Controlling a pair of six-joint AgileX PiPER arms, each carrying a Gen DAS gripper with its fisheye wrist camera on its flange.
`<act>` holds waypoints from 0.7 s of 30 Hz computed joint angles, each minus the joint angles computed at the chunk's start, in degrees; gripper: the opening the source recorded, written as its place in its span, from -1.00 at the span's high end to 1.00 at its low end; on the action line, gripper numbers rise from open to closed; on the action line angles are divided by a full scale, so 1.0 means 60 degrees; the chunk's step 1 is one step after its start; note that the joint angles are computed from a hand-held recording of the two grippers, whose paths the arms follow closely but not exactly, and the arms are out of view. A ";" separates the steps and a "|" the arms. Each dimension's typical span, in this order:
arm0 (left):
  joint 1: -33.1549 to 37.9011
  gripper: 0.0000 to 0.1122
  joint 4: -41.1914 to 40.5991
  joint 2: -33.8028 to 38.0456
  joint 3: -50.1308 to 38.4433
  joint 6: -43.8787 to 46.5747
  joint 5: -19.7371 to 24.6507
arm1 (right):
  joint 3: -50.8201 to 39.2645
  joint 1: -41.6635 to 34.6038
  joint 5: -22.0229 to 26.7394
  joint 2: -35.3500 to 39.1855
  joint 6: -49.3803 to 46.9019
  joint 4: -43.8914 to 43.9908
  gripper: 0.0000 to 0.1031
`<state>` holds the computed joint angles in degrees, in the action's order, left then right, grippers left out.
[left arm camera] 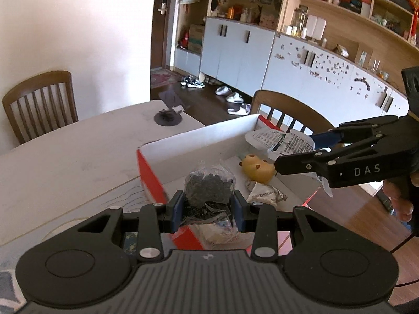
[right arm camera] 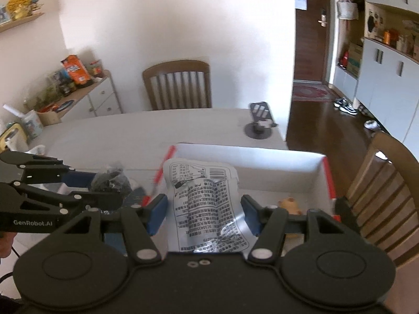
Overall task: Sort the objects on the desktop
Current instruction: 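Lift the white packet and black bag and carry them over the red box, then lower the white packet and black bag into the box and open both tools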
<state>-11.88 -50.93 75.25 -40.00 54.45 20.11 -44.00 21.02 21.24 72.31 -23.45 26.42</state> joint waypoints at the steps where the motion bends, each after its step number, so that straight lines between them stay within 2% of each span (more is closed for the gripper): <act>1: -0.0141 0.34 0.0157 0.0199 -0.0121 -0.0155 -0.0101 | -0.0015 -0.0164 0.0009 0.0088 -0.0278 0.0208 -0.18; 9: -0.1066 0.34 0.1270 0.1527 -0.0979 -0.1121 -0.0553 | -0.0283 -0.1340 0.0176 0.1143 -0.2732 0.2045 -0.18; 21: -0.1675 0.34 0.2649 0.3013 -0.2058 -0.2250 -0.0769 | -0.1066 -0.1698 0.0045 0.2899 -0.3902 0.2575 -0.18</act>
